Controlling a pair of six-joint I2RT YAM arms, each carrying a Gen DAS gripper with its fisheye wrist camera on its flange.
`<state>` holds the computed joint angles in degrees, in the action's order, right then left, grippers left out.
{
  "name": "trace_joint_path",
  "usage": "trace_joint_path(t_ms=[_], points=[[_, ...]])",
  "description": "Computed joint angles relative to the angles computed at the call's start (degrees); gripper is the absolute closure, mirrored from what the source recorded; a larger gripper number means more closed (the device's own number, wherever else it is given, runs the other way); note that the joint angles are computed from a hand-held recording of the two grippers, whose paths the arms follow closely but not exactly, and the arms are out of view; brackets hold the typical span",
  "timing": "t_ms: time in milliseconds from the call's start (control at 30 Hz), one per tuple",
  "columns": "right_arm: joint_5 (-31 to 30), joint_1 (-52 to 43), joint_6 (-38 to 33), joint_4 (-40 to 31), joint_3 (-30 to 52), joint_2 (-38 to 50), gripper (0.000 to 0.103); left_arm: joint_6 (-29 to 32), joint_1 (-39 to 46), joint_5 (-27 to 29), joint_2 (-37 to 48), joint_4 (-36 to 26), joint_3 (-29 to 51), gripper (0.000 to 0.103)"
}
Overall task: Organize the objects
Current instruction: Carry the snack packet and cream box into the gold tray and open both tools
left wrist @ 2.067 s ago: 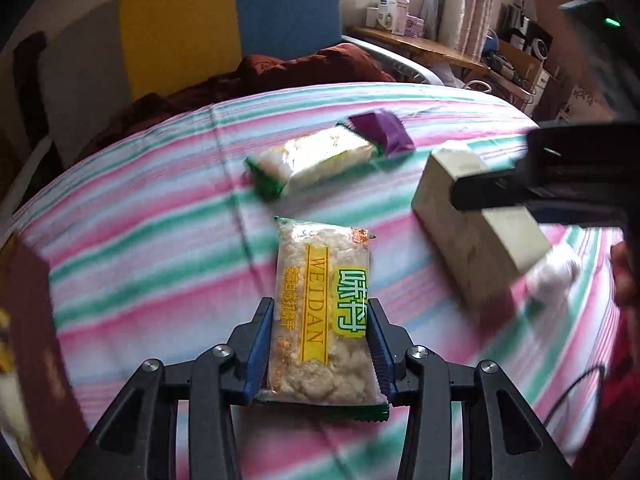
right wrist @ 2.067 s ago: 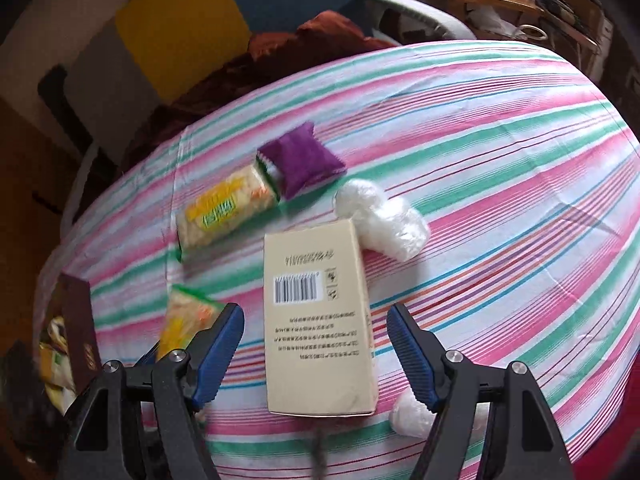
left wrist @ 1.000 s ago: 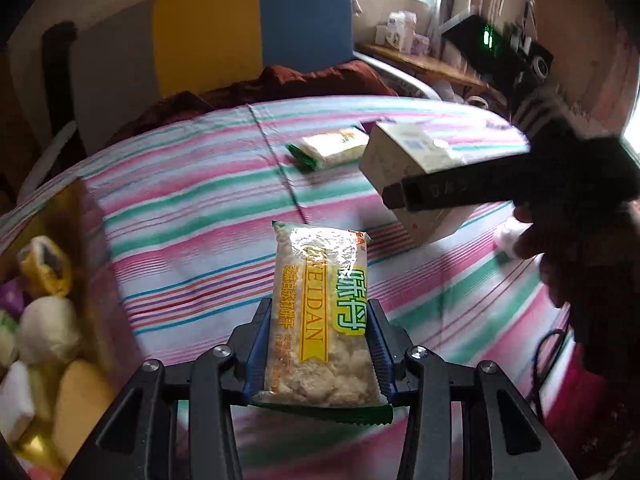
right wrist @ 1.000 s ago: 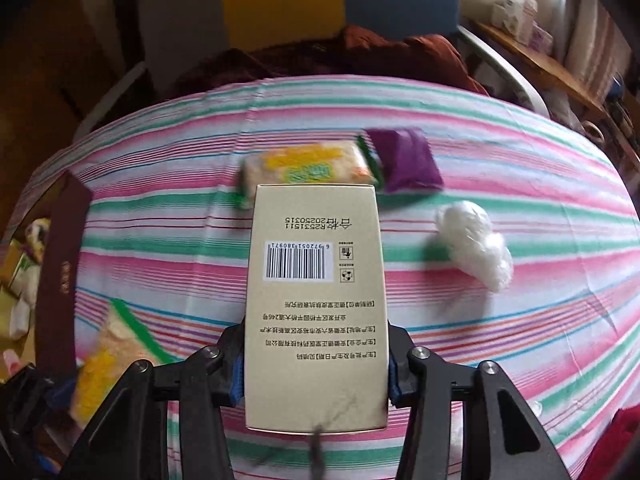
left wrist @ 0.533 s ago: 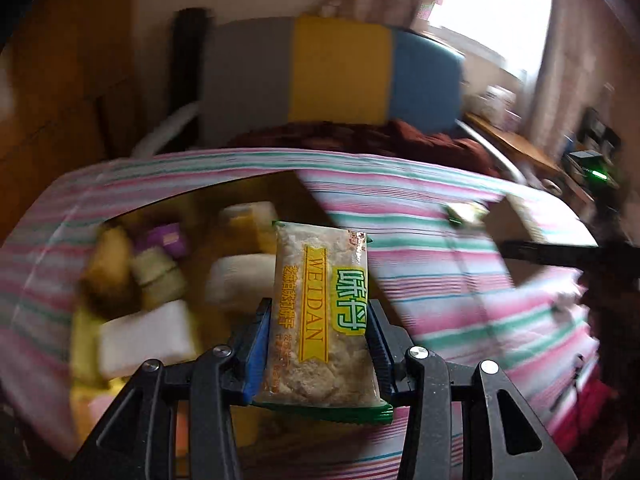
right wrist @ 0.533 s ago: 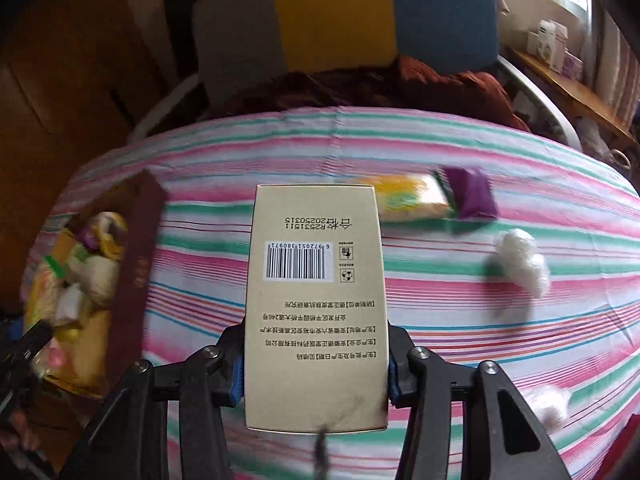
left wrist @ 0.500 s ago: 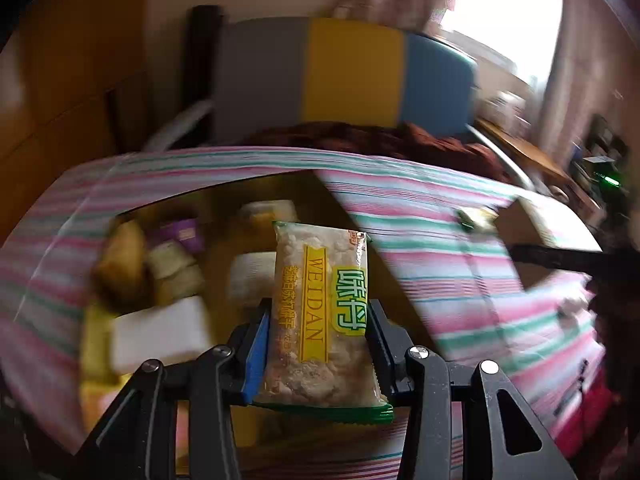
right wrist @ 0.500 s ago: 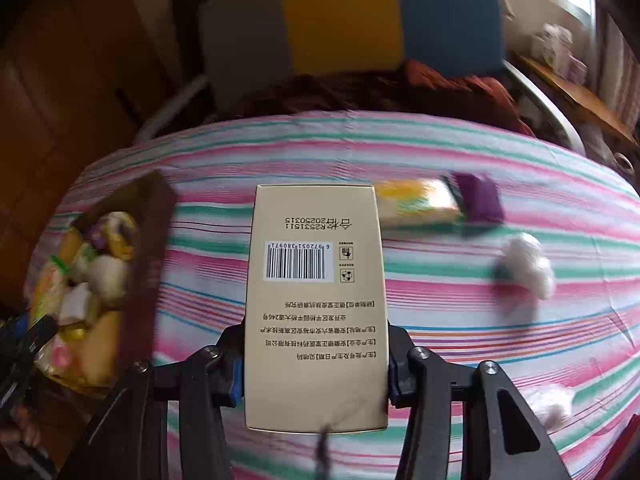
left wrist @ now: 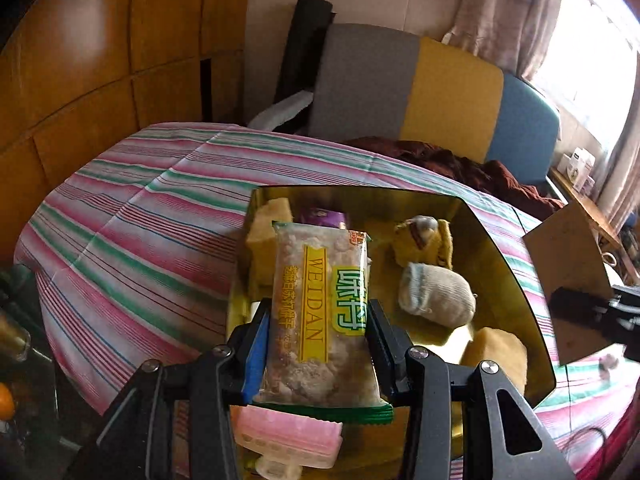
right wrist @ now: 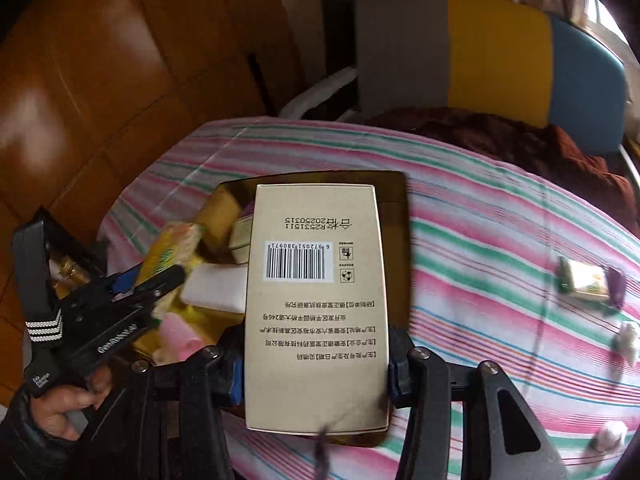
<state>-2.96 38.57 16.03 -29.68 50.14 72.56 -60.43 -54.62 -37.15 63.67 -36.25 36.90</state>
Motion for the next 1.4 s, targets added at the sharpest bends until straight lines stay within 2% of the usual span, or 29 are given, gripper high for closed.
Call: trace_joint_path(t_ms=[267,533,600,633,733,867,1033,1267,1400], points=[[4.5,6.0,2.3,0.9,1.8,4.3,0.053,-0.5,0.3,-0.6,-2.8,-0.7,-1.7,0.058],[4.7,6.7,4.1,2.1,1.7,6.0,0.051,-2.2,-1.1,-3.6,-2.5,-3.5,-0.5,0.057],[5.2,7.5,4.8,2.8,1.6,7.0,0.038,-2.3,-1.2,-4.2,-2.5,-4.0,-0.3,0.057],[5.2,7.7,4.9,3.0,1.5,7.2,0.036,-2.4,-1.5,-4.6,-2.6,-4.3,-0.2,0.057],[4.7,8.4,5.2,3.3,0.8,7.4,0.036,-3.8,-2.7,-6.4,-2.2,-6.2,0.8,0.053],[5.1,9.1,5.6,3.4,-0.4,6.6,0.036,-5.1,-4.4,-8.2,-1.9,-8.2,2.0,0.052],[8.5,10.3,6.3,2.6,-1.7,4.3,0.035,-6.8,-6.5,-10.1,-1.7,-10.4,3.4,0.049],[17.1,13.0,6.9,2.1,-3.1,1.3,0.027,-9.1,-8.8,-11.0,-0.5,-12.7,4.8,0.049],[19.5,13.9,7.0,2.0,-3.7,0.3,0.025,-10.7,-10.4,-11.3,0.4,-13.6,5.5,0.046]])
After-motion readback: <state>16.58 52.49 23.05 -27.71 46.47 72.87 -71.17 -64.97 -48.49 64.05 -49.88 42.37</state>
